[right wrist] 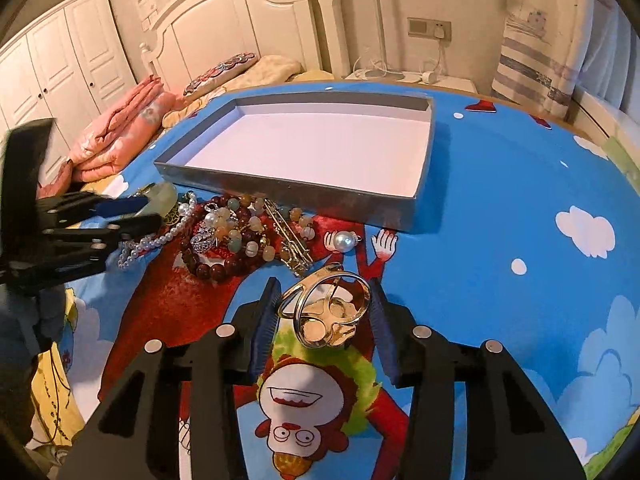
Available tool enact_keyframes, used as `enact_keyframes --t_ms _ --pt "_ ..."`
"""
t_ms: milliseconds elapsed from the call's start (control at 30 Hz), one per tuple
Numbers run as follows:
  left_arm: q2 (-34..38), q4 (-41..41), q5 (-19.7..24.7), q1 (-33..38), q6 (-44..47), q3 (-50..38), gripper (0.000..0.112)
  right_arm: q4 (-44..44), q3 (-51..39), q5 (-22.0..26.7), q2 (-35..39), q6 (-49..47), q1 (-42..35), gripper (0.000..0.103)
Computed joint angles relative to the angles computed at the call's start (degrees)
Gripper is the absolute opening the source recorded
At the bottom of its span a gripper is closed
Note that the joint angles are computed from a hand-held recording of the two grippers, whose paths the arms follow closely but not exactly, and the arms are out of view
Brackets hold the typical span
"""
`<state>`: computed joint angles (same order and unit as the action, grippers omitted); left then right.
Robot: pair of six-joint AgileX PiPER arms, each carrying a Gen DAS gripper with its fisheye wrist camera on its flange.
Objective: Organize jewelry
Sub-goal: 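Grasp the jade bangle with left tool while right tool grasps the gold double ring, then release the jade bangle in the tray with left tool while right tool releases the ring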
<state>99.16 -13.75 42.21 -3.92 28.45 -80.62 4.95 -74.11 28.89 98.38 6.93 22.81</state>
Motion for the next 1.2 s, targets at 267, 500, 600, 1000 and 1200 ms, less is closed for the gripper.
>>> enact_keyframes --t_ms 267,500,600,1000,1200 --pt "1.7 -19.0 8.9 8.3 12.0 -3.0 0.015 5.1 1.8 -2.0 -1.3 -3.7 -1.0 0.044" --pt "1.3 -34.5 19.6 17.0 16.5 -4.3 0.015 16.8 3.4 -3.9 -3.3 -12.8 -3.0 0.044" --pt "1.3 -39.7 22.1 18.4 17.2 -4.9 0.015 15.2 2.4 -3.9 -3.4 -11.3 -2.7 0.044" --pt "9.5 -39.7 19.8 14.6 8.0 -19.2 0.015 5.1 -11.7 0.9 3.9 -4.9 -2.3 0.044" --pt "15.7 -31.3 15.4 9.7 0.6 -29.9 0.015 1.5 -24.3 6.5 12.6 -2.3 -3.0 0.044"
